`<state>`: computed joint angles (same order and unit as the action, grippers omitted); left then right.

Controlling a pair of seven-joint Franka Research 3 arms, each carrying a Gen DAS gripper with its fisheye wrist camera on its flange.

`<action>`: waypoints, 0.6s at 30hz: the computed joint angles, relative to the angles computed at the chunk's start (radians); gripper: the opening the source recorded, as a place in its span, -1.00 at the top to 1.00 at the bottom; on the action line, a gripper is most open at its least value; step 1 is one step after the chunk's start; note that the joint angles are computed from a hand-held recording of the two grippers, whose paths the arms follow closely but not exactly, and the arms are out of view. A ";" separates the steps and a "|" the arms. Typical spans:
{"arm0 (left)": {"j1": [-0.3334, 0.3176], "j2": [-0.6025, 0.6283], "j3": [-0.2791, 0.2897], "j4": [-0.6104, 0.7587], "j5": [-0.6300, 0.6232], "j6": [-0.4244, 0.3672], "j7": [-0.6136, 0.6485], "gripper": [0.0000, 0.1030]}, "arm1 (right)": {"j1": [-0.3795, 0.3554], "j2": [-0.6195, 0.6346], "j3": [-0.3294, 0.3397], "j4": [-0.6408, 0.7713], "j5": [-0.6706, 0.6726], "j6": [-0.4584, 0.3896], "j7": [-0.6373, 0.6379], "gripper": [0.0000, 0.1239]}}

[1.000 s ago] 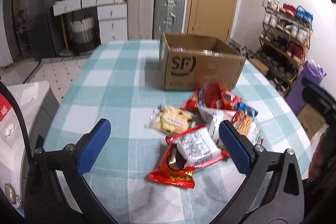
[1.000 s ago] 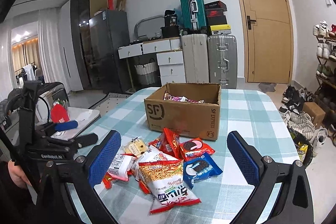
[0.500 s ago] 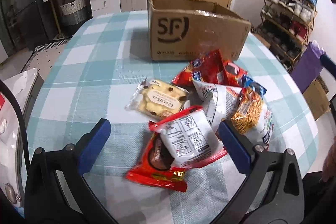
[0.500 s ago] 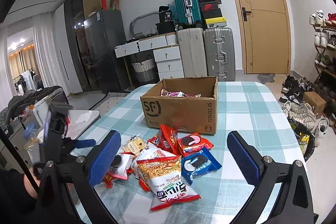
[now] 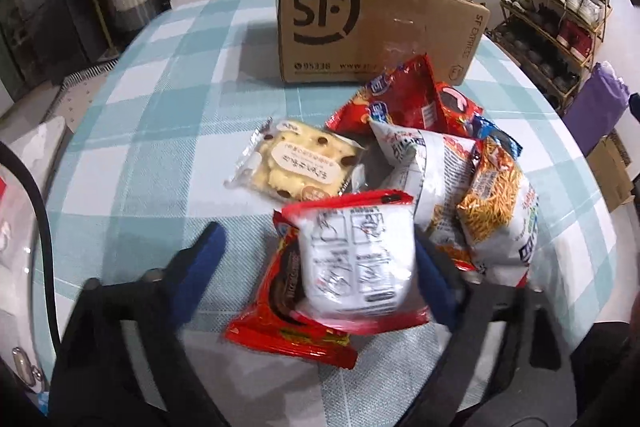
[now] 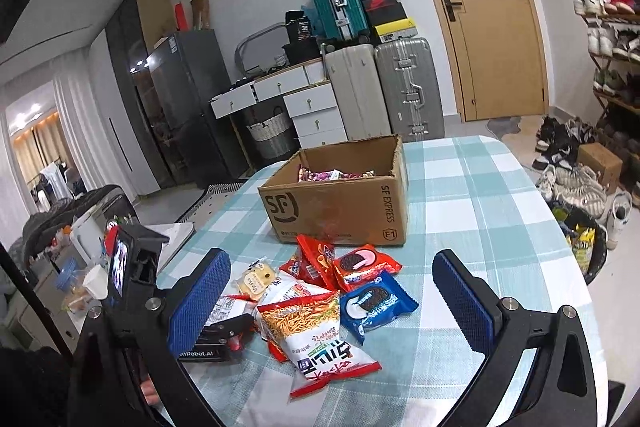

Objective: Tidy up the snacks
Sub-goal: 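Grasp the red-white cookie pack with the left gripper and lift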

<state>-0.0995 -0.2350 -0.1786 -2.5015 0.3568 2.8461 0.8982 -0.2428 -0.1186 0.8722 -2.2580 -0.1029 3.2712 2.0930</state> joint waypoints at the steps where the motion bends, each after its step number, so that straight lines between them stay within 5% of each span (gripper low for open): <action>1: -0.020 0.000 0.021 -0.006 -0.041 0.008 0.031 -0.41 | 0.030 -0.001 -0.028 -0.005 0.010 0.005 -0.001 -0.66; 4: -0.079 0.006 0.076 -0.016 -0.179 0.017 0.153 0.01 | 0.033 -0.004 -0.029 -0.008 0.029 0.008 -0.014 -0.66; 18: -0.083 -0.072 0.078 -0.079 -0.281 0.078 0.276 0.20 | 0.032 0.036 -0.026 0.032 -0.120 -0.085 0.056 -0.66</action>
